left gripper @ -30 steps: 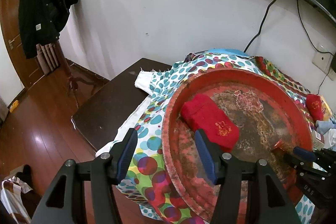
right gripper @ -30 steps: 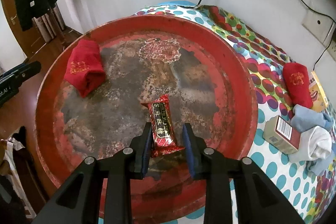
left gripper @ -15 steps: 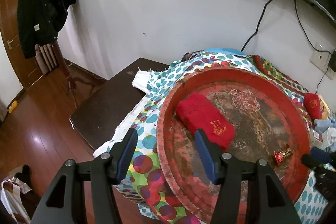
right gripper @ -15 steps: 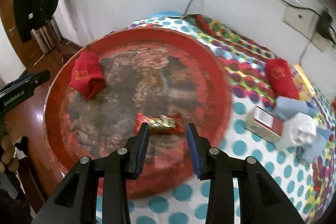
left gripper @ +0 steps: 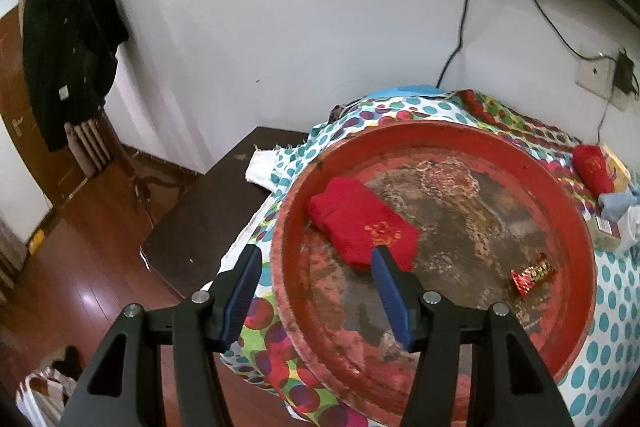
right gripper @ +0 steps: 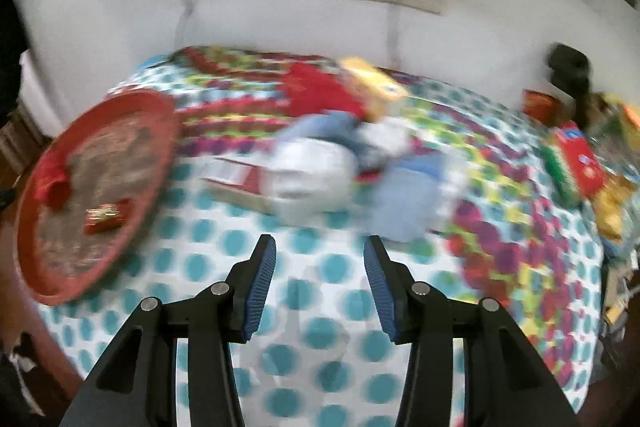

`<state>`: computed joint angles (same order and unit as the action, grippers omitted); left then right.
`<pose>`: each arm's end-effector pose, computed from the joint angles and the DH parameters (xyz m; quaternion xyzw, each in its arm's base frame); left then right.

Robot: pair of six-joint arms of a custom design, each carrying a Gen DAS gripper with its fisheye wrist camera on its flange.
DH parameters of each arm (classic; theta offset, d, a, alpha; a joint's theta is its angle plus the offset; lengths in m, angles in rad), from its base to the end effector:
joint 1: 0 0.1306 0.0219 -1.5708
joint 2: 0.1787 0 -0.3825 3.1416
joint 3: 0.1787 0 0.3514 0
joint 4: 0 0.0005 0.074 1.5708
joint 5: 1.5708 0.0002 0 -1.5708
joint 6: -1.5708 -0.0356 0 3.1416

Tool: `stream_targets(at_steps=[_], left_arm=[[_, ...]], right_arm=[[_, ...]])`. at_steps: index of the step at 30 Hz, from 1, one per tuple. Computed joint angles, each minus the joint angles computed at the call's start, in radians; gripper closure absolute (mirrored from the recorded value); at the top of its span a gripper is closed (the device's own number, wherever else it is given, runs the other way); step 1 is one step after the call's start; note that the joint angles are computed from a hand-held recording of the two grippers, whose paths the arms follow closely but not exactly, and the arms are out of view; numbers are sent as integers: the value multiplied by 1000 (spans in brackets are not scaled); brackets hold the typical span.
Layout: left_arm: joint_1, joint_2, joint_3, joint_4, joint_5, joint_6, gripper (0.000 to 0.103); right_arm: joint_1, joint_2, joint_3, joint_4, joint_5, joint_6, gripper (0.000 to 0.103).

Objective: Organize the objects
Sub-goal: 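Grasp the light blue sock with the right tool while the left returns to the table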

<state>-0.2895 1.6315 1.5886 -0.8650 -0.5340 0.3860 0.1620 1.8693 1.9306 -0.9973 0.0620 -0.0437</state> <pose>0.5110 -0.1338 0.4045 -0.1297 0.9069 0.1314 0.3788 0.6055 0.0962 0.4036 -0.0465 0.9485 0.0027 0.3133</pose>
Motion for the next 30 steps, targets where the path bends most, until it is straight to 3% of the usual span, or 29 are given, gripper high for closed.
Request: stream_targets(at_steps=[7, 11, 16, 20, 22, 26, 30], left_arm=[[-66, 18, 37, -3, -54, -64, 45], [-115, 33, 79, -14, -42, -97, 45], [-196, 109, 209, -23, -9, -230, 44], [-247, 218, 367, -63, 47, -288, 44], [-267, 288, 469, -101, 97, -297, 44], [-288, 431, 691, -206, 220, -272, 44], [-309, 602, 976, -337, 296, -257, 44]], right_arm=[[-76, 44, 31, 15, -37, 37, 59], [-99, 92, 81, 9, -88, 54, 59], [-107, 121, 100, 44, -151, 55, 59], [-94, 141, 103, 78, -151, 95, 61], [-90, 150, 102, 95, -148, 127, 70], [-99, 127, 57, 154, -126, 155, 74], [-144, 102, 8, 185, -115, 144, 74]])
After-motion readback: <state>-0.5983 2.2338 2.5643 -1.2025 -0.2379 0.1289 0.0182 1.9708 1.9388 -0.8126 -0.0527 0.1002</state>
